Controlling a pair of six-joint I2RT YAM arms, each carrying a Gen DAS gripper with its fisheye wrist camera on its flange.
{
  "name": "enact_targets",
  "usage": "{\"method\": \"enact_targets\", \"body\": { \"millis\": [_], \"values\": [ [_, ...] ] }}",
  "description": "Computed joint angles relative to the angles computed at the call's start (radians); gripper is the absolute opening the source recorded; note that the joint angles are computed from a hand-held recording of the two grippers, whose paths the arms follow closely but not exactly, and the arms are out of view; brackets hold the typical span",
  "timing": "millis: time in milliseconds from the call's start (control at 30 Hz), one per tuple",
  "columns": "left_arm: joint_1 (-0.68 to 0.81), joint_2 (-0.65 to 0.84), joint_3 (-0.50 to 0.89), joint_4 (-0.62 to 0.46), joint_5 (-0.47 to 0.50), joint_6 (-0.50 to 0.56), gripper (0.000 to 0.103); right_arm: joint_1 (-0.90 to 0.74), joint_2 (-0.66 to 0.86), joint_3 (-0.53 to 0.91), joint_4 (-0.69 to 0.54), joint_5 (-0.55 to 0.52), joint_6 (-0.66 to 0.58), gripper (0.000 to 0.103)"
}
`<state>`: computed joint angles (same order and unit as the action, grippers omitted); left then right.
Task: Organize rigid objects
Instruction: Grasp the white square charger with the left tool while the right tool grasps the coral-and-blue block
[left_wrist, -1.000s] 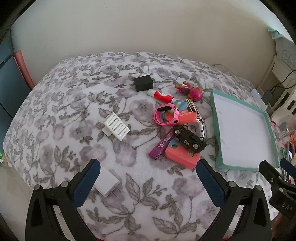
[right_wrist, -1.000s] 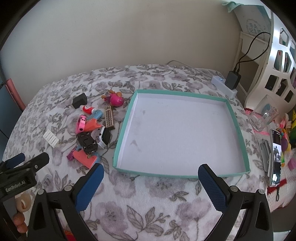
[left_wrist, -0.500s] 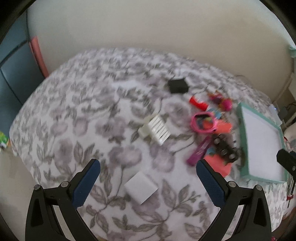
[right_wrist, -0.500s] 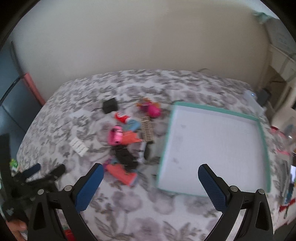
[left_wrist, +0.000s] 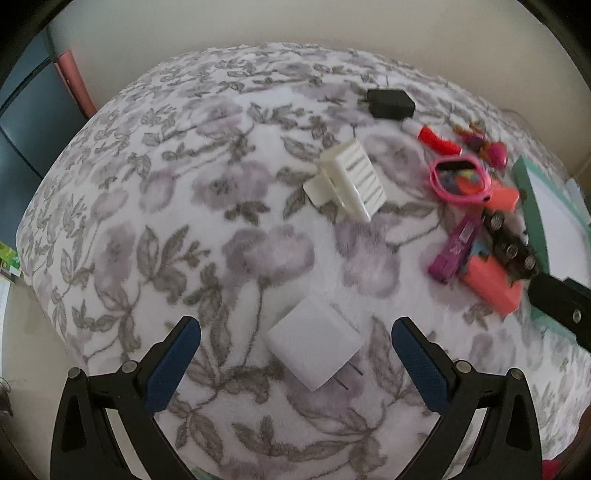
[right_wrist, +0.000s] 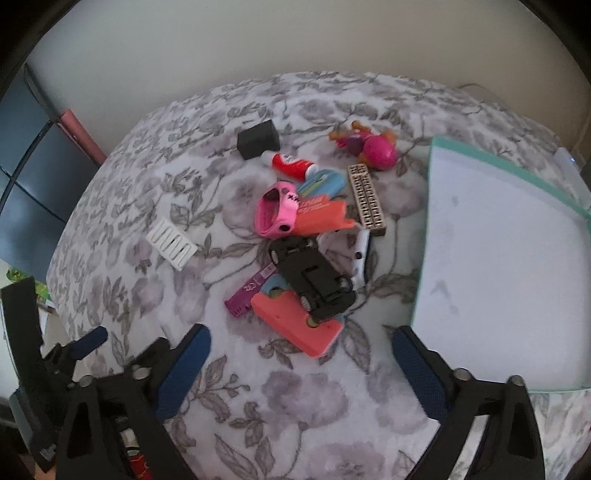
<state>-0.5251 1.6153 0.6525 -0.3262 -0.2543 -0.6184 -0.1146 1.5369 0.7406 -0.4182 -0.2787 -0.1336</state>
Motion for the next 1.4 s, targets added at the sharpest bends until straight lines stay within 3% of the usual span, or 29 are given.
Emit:
{"method": "enact_targets", "body": {
  "millis": [167, 333, 467, 833, 967, 1067, 1267, 1400],
  "values": [
    [-0.013, 0.034, 0.004, 0.011, -0.002, 0.010, 0.100, 0.032, 0.065, 0.008, 0.038, 0.004, 0.011, 0.085],
    [-0.013, 0.067, 0.011, 0.030, 0.010, 0.020, 0.095, 0.076, 0.124, 0.023, 0.067, 0.053, 0.026, 0.085],
    [-0.008, 0.098, 0.019, 0.048, 0.023, 0.036, 0.081, 0.098, 0.179, 0.042, 0.091, 0.090, 0.035, 0.085],
    [-0.033, 0.122, 0.024, 0.084, 0.019, 0.033, 0.071, 0.135, 0.267, 0.068, 0.150, 0.155, 0.042, 0.085],
    [-0.043, 0.126, 0.033, 0.074, 0.015, 0.023, 0.070, 0.173, 0.266, 0.053, 0.176, 0.223, 0.029, 0.077],
    [-0.041, 0.125, 0.031, 0.075, 0.014, 0.022, 0.070, 0.165, 0.259, 0.045, 0.186, 0.221, 0.016, 0.070],
    [-0.039, 0.147, 0.064, 0.044, 0.009, 0.010, 0.070, 0.143, 0.229, 0.015, 0.179, 0.203, -0.008, 0.070],
    [-0.042, 0.167, 0.114, -0.012, 0.022, 0.010, 0.061, 0.103, 0.194, -0.002, 0.144, 0.152, -0.015, 0.070]
  ]
}}
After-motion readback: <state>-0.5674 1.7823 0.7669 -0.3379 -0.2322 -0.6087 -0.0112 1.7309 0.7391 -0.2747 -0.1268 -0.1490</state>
